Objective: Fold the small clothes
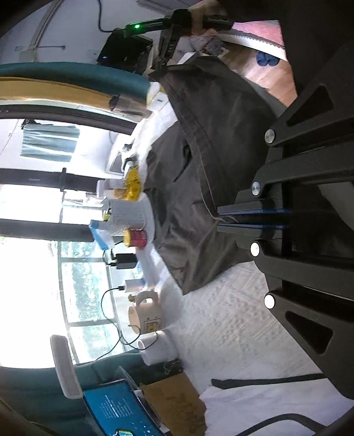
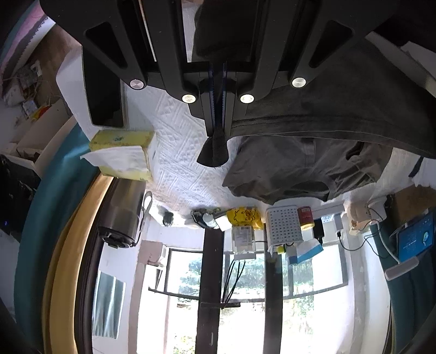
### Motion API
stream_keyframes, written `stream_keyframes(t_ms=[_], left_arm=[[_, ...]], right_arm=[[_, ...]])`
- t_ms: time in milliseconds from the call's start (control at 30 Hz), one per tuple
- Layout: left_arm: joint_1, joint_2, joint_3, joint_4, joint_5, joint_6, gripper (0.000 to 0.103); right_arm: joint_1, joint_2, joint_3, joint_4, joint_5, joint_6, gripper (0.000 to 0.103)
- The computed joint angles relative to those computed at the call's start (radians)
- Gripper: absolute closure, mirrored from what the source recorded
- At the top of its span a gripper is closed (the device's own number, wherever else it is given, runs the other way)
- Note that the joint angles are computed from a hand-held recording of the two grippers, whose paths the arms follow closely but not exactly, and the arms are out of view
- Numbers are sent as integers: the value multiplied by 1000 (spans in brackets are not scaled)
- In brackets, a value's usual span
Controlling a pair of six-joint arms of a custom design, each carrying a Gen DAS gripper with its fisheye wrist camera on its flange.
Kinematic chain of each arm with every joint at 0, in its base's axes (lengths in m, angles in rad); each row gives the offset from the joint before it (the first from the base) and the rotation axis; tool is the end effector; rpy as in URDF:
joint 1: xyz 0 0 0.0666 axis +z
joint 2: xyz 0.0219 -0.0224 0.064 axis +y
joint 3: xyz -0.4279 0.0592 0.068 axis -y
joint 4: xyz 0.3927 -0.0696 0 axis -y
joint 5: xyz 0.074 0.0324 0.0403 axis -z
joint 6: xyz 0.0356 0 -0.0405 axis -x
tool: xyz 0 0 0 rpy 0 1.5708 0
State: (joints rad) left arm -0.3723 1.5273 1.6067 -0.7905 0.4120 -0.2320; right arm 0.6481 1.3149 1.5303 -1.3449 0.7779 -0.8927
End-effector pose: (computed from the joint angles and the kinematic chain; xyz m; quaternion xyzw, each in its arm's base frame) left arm 0.5008 -0.2113 0.5225 0.3462 0.8241 -0.2141 0.3939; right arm 0.3384 0.2244 0.5558 0.1925 0.8860 -0.1245 0.4030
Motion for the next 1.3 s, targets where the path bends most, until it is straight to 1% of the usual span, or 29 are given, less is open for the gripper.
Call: stream_keyframes(t_ms=[167, 267, 467, 633, 767, 900, 1000, 1167, 1300], left_arm=[[-4, 53, 59, 12, -4, 44, 99], [-5, 89, 101, 13, -11, 52, 99], [-12, 174, 213, -26, -51, -2, 99], [-15, 240, 296, -43, -69, -8, 99], [-19, 285, 357, -47, -81, -25, 99], [-21, 344, 439, -77, -101, -47, 99], [-22, 389, 497, -91, -106, -40, 99], [-27, 463, 597, -113, -100, -7, 99], [-33, 510, 671, -145, -105, -15, 100]], right_arm=[[-31, -2, 4, 56, -1, 37, 98], [-60, 1, 5, 102, -5, 76, 98], [-121, 15, 3, 196, -29, 159, 98], [-176, 38, 15, 255, -54, 217, 98], [-213, 57, 33, 285, -71, 269, 98], [-245, 88, 50, 313, -91, 304, 98], [-270, 114, 61, 332, -113, 321, 98], [-301, 164, 97, 337, -140, 346, 98], [-319, 187, 115, 360, -161, 372, 98]])
